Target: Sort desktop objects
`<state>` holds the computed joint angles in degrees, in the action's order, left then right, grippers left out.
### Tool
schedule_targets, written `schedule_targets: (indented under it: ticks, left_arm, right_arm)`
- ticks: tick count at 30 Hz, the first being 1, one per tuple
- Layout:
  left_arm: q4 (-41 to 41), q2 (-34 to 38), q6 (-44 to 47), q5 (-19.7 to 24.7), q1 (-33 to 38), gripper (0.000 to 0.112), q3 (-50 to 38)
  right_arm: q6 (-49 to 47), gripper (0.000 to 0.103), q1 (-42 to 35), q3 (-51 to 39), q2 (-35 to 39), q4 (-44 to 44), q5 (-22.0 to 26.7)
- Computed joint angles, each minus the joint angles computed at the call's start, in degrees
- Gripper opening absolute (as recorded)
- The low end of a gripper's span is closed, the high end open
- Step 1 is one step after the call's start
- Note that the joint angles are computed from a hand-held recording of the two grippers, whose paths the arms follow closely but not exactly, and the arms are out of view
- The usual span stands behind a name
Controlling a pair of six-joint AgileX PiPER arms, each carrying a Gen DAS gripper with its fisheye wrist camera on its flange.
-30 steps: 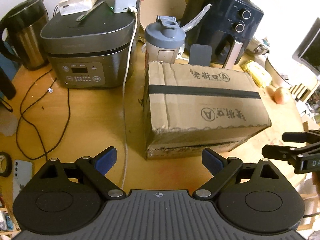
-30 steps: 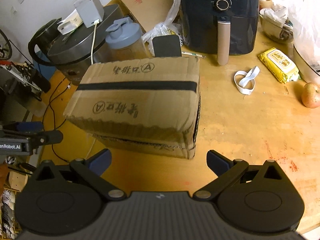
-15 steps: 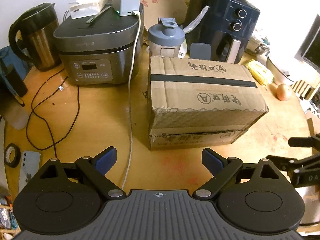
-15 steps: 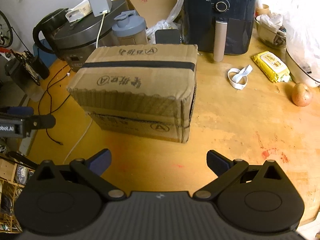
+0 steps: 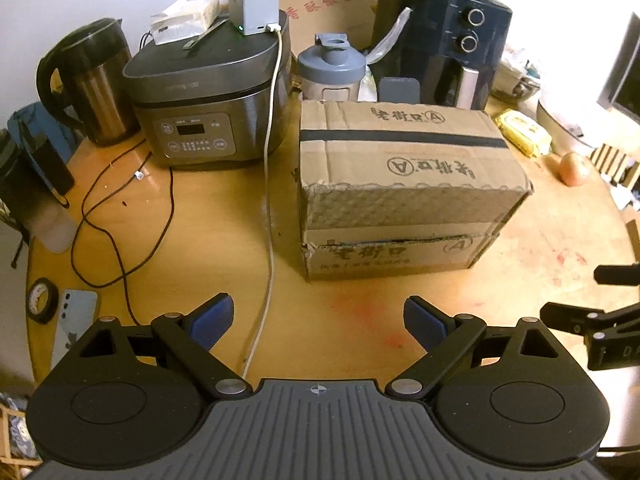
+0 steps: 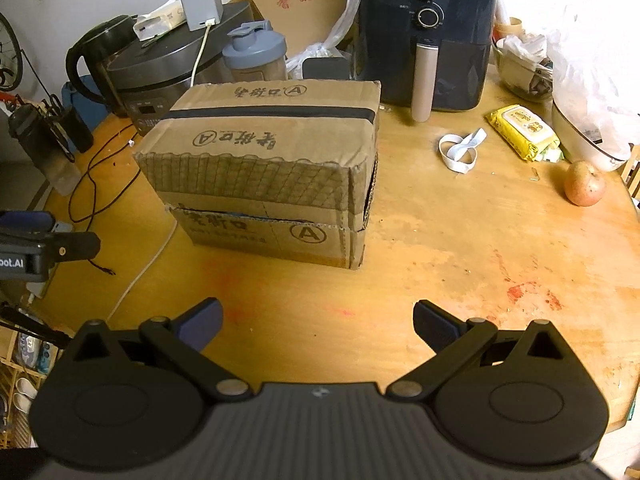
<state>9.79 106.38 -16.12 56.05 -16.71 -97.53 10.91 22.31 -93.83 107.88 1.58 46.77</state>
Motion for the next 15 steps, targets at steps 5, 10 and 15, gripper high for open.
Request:
schedule_targets:
  ticks: [5,10,15]
  left_arm:
    - [2.2,-1.2,-1.4,-1.1,-1.3,0.094,2.3]
    - [0.4,-2.3,-0.7,-2.7,-0.8,0.094,4.4]
    - [-0.5,-2.9,-0.7,-4.0,-0.5,0.094,5.4]
  right_arm:
    - [-0.5,0.103,0.3,4.1,-2.5,-0.3,-2.9]
    - [-0.8,0.103,0.0,6.2,-3.8,-0.2,-4.2]
    - [-1.5,0.103,-0.5,7.8,-5.1,0.3,-5.3]
